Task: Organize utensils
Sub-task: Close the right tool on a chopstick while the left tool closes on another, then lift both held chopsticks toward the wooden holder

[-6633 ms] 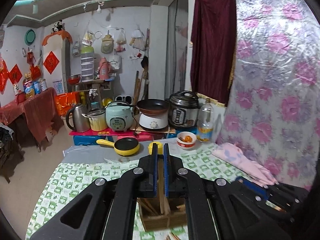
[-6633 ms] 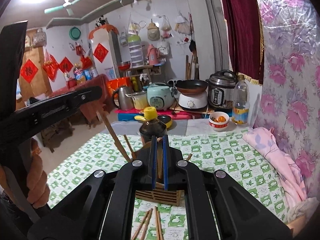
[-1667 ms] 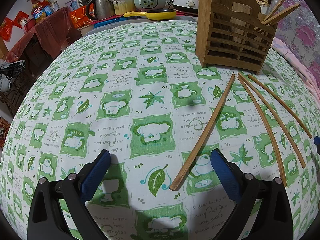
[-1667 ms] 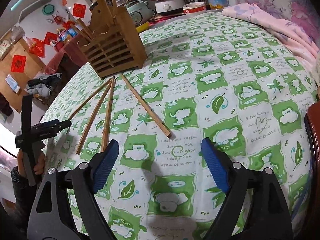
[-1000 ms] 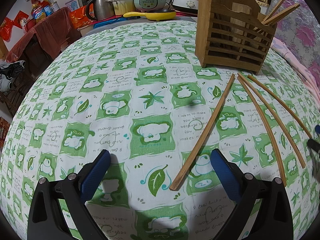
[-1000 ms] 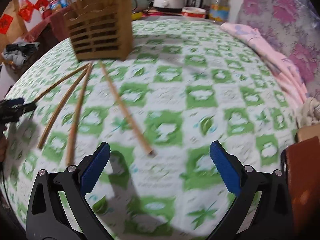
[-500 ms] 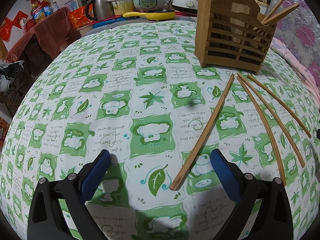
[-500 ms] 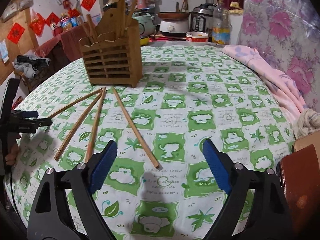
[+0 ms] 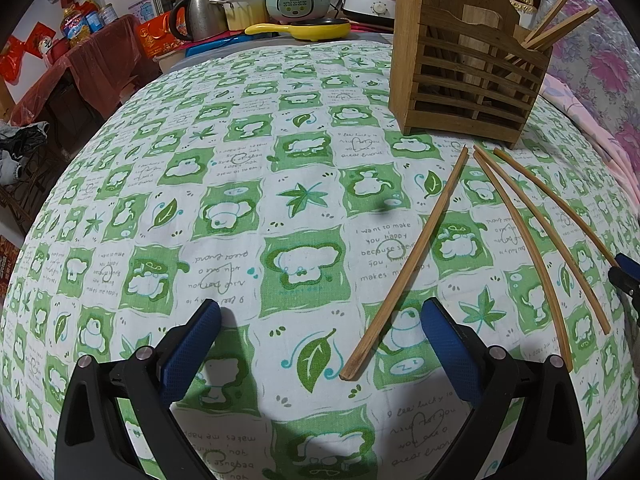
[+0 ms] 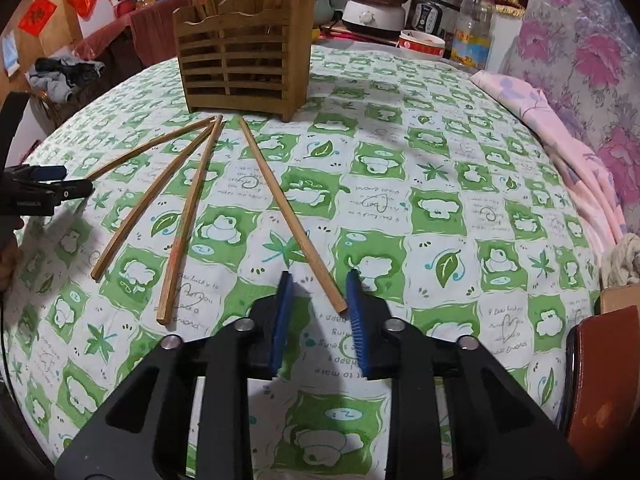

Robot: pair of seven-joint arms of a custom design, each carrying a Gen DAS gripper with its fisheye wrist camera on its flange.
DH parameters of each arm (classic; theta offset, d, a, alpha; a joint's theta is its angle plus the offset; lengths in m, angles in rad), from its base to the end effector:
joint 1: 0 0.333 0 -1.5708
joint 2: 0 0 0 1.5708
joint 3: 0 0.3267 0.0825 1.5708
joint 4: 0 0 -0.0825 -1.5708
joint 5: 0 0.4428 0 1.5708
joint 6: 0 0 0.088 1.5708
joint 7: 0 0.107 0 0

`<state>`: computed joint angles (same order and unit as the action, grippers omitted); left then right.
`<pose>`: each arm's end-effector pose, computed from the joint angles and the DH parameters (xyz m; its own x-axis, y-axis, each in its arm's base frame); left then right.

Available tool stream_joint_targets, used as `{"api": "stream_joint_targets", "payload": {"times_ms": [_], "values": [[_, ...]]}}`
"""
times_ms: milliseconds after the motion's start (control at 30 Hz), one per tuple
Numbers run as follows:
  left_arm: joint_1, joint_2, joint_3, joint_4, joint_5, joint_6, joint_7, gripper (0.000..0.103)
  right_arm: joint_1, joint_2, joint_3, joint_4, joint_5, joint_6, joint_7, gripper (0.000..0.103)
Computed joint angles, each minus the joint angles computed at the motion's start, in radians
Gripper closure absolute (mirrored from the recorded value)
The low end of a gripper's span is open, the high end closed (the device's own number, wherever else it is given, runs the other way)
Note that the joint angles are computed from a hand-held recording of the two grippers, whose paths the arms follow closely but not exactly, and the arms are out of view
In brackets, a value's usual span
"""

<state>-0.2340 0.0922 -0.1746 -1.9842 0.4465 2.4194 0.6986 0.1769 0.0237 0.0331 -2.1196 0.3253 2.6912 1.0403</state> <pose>0.6060 -0.2578 0.4385 0.1848 -0.9826 -0.0207 -0.8756 -0.1551 -0.4575 0.6252 0.1225 0.4402 0.4644 -0.8855 0.0110 -0.7361 -0.3929 -0.5512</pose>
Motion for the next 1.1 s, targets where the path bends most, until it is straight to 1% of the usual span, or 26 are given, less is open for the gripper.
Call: {"api": "stream_joint_targets", "payload": {"times_ms": [100, 167, 267, 300, 367, 433, 467, 533, 567, 633, 667, 733, 767, 833, 867, 933, 1033, 1100], "values": [[0.002, -0.004, -0.002, -0.004, -0.017, 0.003, 0.024, 0.004, 0.004, -0.01, 0.001, -0.016, -0.016, 0.027, 0.01, 0.093], [0.003, -0.007, -0.004, -0.006, -0.031, 0.007, 0.05, 0.005, 0.005, -0.011, 0.0, -0.015, 0.0, 0.02, -0.006, 0.094], [0.007, -0.017, -0.007, -0.02, -0.059, 0.038, 0.089, 0.005, -0.001, 0.003, -0.004, 0.011, 0.056, -0.032, -0.033, 0.093], [0.008, -0.018, -0.007, -0.022, -0.063, 0.049, 0.095, 0.006, -0.007, 0.007, -0.005, 0.02, 0.097, -0.051, -0.054, 0.093], [0.011, -0.021, -0.007, -0.029, -0.08, 0.067, 0.111, 0.009, -0.017, 0.015, -0.006, 0.034, 0.157, -0.083, -0.081, 0.092], [0.013, -0.021, -0.007, -0.03, -0.093, 0.073, 0.122, 0.016, -0.024, 0.019, -0.005, 0.043, 0.192, -0.102, -0.095, 0.092], [0.013, -0.03, -0.007, -0.039, -0.09, 0.076, 0.123, 0.019, -0.025, 0.019, -0.004, 0.042, 0.192, -0.102, -0.095, 0.092], [0.012, -0.035, -0.01, -0.046, -0.078, 0.083, 0.134, 0.029, -0.025, 0.018, -0.003, 0.041, 0.187, -0.1, -0.093, 0.092], [0.013, -0.038, -0.01, -0.051, -0.076, 0.087, 0.141, 0.031, -0.026, 0.018, -0.003, 0.041, 0.19, -0.102, -0.094, 0.092], [0.012, -0.049, -0.015, -0.065, -0.065, 0.098, 0.154, 0.039, -0.027, 0.018, -0.002, 0.042, 0.193, -0.103, -0.094, 0.092], [0.012, -0.055, -0.016, -0.073, -0.06, 0.104, 0.16, 0.041, -0.027, 0.019, -0.002, 0.042, 0.19, -0.102, -0.094, 0.092], [0.012, -0.064, -0.021, -0.086, -0.056, 0.119, 0.18, 0.052, -0.028, 0.02, -0.002, 0.044, 0.189, -0.102, -0.095, 0.092], [0.012, -0.065, -0.024, -0.088, -0.055, 0.127, 0.193, 0.054, -0.028, 0.02, -0.002, 0.043, 0.189, -0.102, -0.095, 0.092], [0.012, -0.066, -0.027, -0.092, -0.067, 0.142, 0.219, 0.067, -0.028, 0.019, -0.001, 0.043, 0.19, -0.102, -0.094, 0.092], [0.012, -0.069, -0.028, -0.097, -0.073, 0.149, 0.227, 0.07, -0.028, 0.02, -0.002, 0.044, 0.189, -0.102, -0.095, 0.092], [0.011, -0.07, -0.031, -0.1, -0.079, 0.157, 0.24, 0.079, -0.028, 0.02, -0.001, 0.043, 0.191, -0.103, -0.095, 0.092], [0.01, -0.074, -0.033, -0.105, -0.083, 0.162, 0.247, 0.086, -0.028, 0.02, -0.001, 0.043, 0.19, -0.102, -0.093, 0.093], [0.01, -0.075, -0.034, -0.106, -0.08, 0.162, 0.243, 0.087, -0.029, 0.021, -0.001, 0.045, 0.191, -0.103, -0.095, 0.093]]}}
